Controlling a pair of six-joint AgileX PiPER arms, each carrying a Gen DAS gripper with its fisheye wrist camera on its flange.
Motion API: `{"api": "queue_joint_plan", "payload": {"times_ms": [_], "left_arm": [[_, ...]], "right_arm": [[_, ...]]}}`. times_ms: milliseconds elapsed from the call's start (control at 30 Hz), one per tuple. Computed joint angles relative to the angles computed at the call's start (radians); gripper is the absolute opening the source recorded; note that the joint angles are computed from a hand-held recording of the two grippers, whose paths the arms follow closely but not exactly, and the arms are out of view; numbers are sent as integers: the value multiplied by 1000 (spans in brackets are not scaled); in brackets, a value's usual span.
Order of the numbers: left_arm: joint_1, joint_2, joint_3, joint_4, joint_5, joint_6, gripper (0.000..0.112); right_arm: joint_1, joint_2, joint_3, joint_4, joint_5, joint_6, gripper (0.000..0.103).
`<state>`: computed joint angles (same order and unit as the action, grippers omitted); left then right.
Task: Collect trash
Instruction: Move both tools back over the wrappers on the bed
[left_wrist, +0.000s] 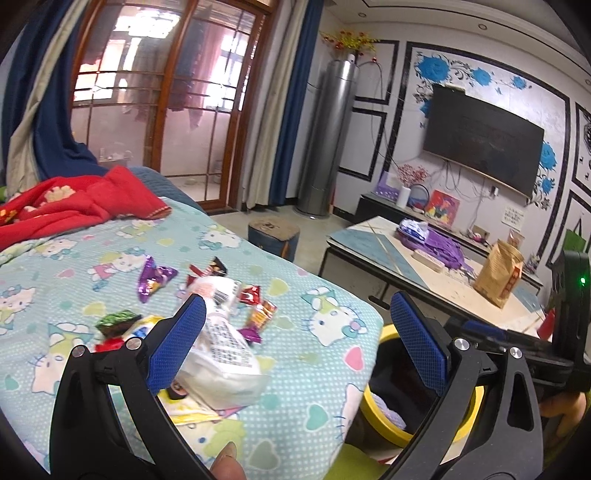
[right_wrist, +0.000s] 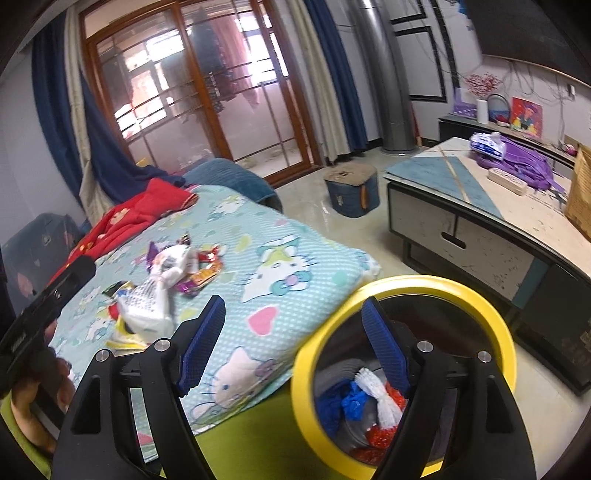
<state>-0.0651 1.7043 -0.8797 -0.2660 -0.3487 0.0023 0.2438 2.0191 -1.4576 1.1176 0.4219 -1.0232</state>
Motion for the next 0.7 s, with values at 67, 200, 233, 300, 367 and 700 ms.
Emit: {"api": "queue_joint_plan", "payload": {"times_ms": [67, 200, 233, 300, 367, 700], "left_arm": [[10, -9, 12, -6, -11, 3, 92], [36, -25, 33, 2, -24, -7, 92], [42, -28, 36, 3, -25, -9, 92], [58, -36, 46, 11, -30, -20, 92], [78, -47, 54, 14, -29, -27, 92], [216, -96, 88, 120, 3, -128, 92]], "right_arm": [[18, -1, -4, -6, 6, -4, 74], [50, -3, -9, 1, 13, -32, 74], [57, -7, -4, 12, 12, -45, 75], [72, -6, -14, 5, 15, -44, 76], [92, -2, -27, -9, 20, -34, 76], [176, 56, -137, -145, 45, 97, 78]]}}
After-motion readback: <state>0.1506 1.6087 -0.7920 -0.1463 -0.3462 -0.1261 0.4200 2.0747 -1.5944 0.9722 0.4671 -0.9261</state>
